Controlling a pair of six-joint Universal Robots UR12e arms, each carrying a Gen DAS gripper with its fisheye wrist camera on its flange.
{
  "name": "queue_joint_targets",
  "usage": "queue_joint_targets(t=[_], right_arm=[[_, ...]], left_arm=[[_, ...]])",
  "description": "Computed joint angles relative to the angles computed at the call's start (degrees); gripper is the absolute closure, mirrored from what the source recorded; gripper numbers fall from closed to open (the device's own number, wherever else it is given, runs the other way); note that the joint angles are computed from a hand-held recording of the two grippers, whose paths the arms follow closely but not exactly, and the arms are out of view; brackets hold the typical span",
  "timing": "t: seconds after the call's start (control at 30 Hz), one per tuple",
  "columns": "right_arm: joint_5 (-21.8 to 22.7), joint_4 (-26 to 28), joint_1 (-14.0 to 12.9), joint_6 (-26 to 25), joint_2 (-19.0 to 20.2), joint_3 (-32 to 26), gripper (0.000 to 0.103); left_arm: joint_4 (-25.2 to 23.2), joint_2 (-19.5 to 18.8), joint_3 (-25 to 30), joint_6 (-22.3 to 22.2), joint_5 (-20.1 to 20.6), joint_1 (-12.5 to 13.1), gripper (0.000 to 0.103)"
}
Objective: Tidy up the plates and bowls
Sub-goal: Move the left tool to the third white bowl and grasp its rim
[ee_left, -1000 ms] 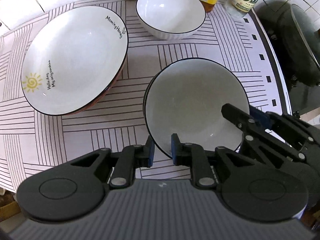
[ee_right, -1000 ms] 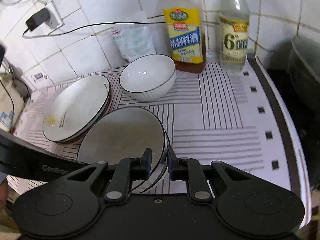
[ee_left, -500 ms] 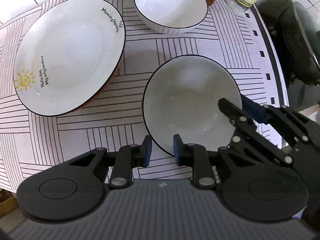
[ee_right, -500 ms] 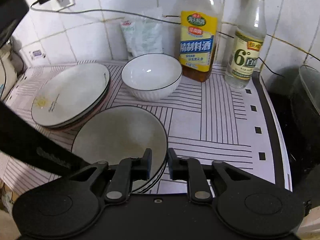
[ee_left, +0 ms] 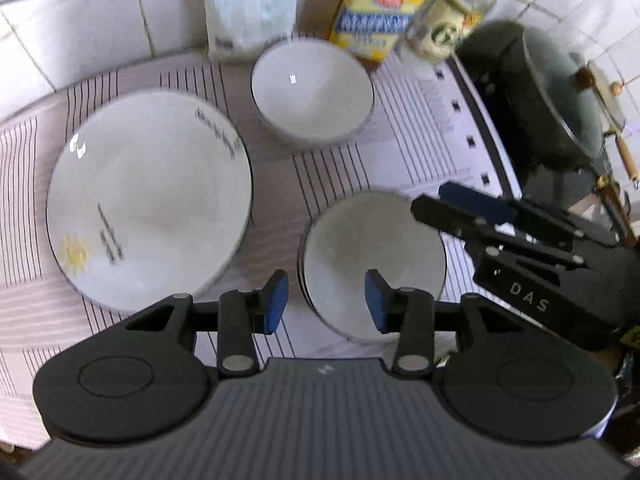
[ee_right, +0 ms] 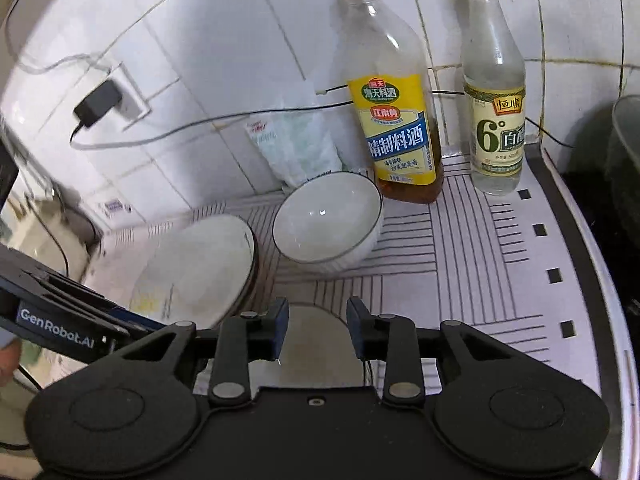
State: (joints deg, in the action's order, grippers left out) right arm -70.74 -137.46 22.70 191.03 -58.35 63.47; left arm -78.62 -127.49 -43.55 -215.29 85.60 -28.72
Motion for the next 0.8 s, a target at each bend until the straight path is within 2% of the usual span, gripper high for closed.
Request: queue_joint_targets(t=[0.17, 0.23, 0.4, 0.47, 0.53, 0.6, 0.67, 0.8], right_arm=[[-0.8, 5.5, 0.2, 4.6, 2.9, -5.4, 0.065], [-1.2, 7.4, 0.2, 5.6, 3.8, -7.0, 0.063], [-3.4, 13.6, 0.4, 6.9, 6.2, -11.8, 0.061], [-1.9, 13.7, 0.1, 9.3, 7.2, -13.0, 0.059], [0.2, 13.3, -0.3, 12.2, 8.3, -14.1, 0.059], [-0.2, 14.0, -0.2, 13.6, 9.4, -15.7, 0.058], [-1.4, 15.2, -0.1, 15.3, 10.4, -17.1, 0.058], [0.0, 16.2, -0.6, 21.0, 12.1, -18.9, 0.057]], left_arm=[[1.3, -1.8, 2.3, 4.7, 4.8, 0.6, 0.062], [1.8, -2.5, 3.0, 7.4, 5.0, 1.2, 0.062], [0.0, -5.1, 6.6, 8.9, 7.6, 2.3, 0.062], [-1.7, -6.7, 8.9, 10.1, 8.6, 2.6, 0.062], [-2.1, -7.9, 10.1, 13.3, 8.3, 3.0, 0.062], [-2.8, -9.0, 11.4, 14.4, 9.0, 3.2, 0.062], [-3.4, -10.0, 12.6, 15.0, 7.8, 3.6, 0.062], [-4.2, -12.1, 15.6, 16.6, 8.5, 4.0, 0.062]])
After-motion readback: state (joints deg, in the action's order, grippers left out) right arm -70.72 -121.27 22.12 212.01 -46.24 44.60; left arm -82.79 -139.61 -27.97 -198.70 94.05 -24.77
